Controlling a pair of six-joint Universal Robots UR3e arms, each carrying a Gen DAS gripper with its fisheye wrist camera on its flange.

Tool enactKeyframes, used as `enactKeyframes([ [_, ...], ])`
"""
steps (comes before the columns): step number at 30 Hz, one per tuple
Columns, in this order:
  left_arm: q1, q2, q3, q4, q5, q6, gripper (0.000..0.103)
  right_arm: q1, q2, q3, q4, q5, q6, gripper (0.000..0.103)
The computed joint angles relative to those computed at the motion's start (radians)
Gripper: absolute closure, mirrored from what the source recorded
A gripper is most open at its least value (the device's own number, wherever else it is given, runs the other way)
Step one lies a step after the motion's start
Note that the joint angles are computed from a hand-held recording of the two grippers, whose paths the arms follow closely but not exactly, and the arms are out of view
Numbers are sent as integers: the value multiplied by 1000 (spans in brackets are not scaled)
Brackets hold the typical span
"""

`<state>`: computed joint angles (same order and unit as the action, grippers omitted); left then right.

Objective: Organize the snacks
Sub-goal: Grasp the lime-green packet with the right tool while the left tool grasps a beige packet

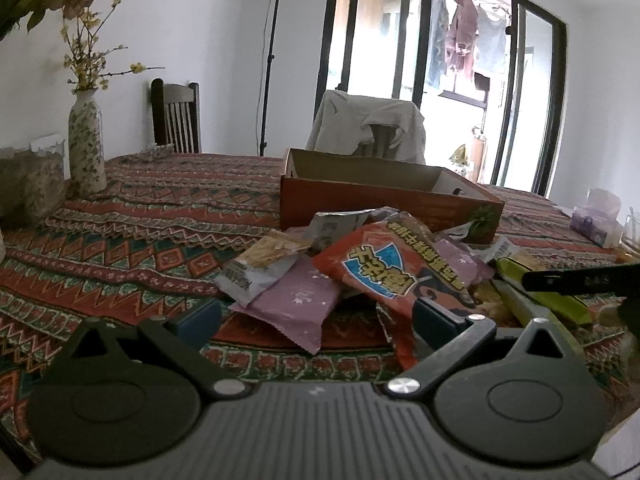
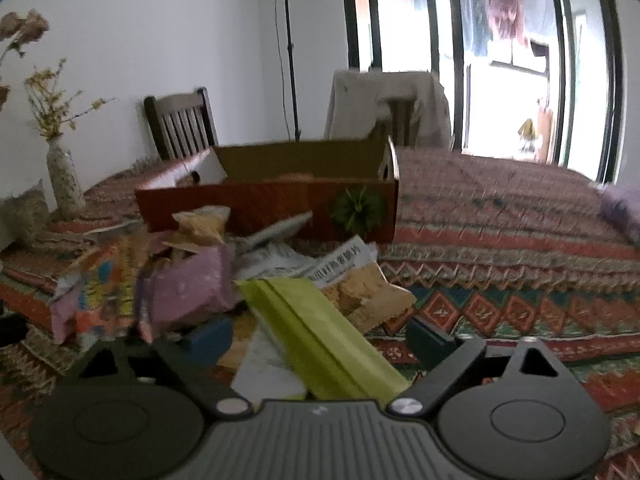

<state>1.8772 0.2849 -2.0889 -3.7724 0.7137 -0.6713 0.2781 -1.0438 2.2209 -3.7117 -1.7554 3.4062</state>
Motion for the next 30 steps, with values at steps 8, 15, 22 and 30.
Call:
enactKeyframes([
  [8, 41, -7, 34, -28, 22, 7, 0, -124, 47, -30, 38, 226, -7, 29],
  [15, 91, -5, 79, -69, 74, 6, 0, -151, 20, 54, -46, 311, -43, 62],
  [22, 111, -6, 112, -87, 93, 6, 0, -54, 6, 84, -128, 130, -15, 63],
  [30, 184, 6, 238, -182, 127, 34, 0, 95, 61, 37, -192, -148, -29, 63],
])
